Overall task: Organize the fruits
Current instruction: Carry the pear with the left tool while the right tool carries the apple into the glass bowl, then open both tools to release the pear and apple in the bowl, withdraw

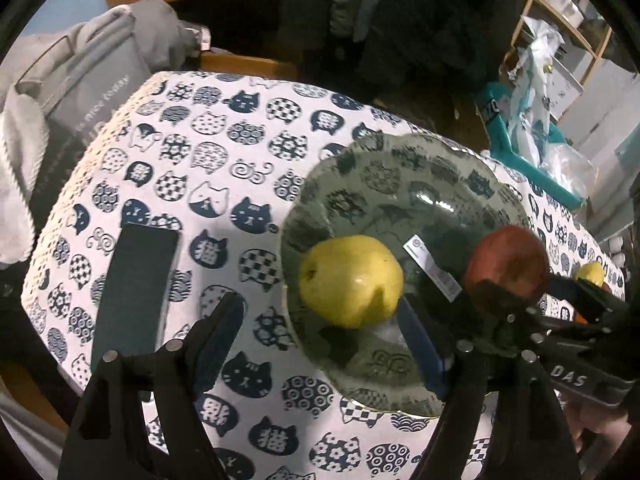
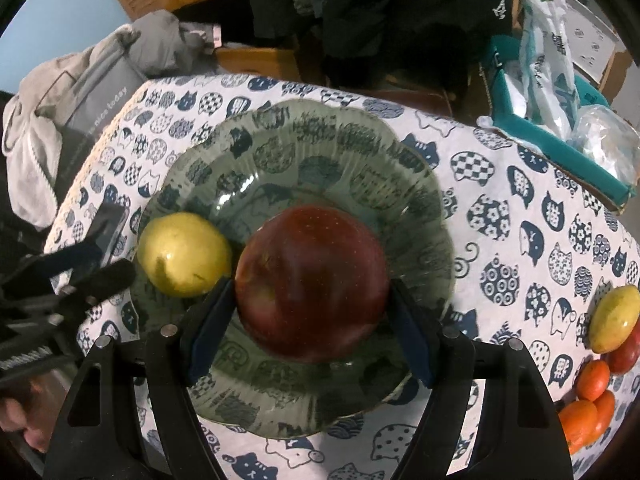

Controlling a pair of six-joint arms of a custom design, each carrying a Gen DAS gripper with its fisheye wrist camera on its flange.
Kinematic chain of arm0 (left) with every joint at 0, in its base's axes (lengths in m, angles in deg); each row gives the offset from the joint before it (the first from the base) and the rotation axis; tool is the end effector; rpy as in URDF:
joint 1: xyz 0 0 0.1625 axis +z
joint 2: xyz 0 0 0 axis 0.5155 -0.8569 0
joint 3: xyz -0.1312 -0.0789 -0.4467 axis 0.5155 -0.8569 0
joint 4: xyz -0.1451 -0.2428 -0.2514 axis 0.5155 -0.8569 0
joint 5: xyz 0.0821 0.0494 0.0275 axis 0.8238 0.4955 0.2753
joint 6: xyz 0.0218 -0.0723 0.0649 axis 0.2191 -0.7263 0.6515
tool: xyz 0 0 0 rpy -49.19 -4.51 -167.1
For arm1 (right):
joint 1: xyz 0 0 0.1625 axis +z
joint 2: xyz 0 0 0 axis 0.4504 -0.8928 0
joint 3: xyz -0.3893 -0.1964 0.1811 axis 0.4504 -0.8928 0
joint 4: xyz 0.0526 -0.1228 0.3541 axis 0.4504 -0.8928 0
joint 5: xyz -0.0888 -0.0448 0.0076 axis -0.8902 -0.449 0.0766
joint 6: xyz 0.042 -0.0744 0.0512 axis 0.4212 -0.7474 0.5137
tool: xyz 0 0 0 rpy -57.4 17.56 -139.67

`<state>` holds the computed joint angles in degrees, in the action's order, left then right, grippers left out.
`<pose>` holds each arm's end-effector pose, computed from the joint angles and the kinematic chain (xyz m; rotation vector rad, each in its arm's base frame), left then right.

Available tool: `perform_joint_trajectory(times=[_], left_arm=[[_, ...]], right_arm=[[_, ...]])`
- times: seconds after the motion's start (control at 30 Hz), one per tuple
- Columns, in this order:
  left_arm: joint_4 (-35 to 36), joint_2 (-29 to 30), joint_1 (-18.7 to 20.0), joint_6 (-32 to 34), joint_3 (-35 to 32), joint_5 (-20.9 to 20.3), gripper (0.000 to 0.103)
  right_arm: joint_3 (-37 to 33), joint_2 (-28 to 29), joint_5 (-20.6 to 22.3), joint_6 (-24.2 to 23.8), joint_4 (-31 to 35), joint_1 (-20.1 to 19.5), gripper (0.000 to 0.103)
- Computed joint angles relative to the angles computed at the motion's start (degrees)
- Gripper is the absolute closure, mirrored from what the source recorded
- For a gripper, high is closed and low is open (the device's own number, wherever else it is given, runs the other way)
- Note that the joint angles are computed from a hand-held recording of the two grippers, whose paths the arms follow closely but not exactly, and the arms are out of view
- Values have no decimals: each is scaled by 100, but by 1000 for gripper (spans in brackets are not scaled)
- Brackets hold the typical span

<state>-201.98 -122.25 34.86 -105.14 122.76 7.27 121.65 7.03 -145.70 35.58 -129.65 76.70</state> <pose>-0.0691 -0.6791 0.2288 -0.4191 2.2503 -0.7392 0.2835 -0.7895 -0.0198 0.9463 -2.5312 0.0469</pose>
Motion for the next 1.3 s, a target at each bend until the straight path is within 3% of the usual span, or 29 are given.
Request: perform_joint_trajectory(times=[0.47, 0.6, 0.77, 1.3], left_arm=[[263, -212, 48, -488, 175, -59, 22], [207, -250, 51, -519, 196, -102, 21], [215, -288, 28, -555, 229, -67, 21], [-474, -322, -449, -53, 304, 171, 21]], right_arm=[[31, 171, -379, -14, 433, 70, 26], [123, 103, -153, -64, 351, 102, 22], [121, 65, -187, -165, 232, 206, 20], [781, -782, 63, -351, -1244, 280, 20]])
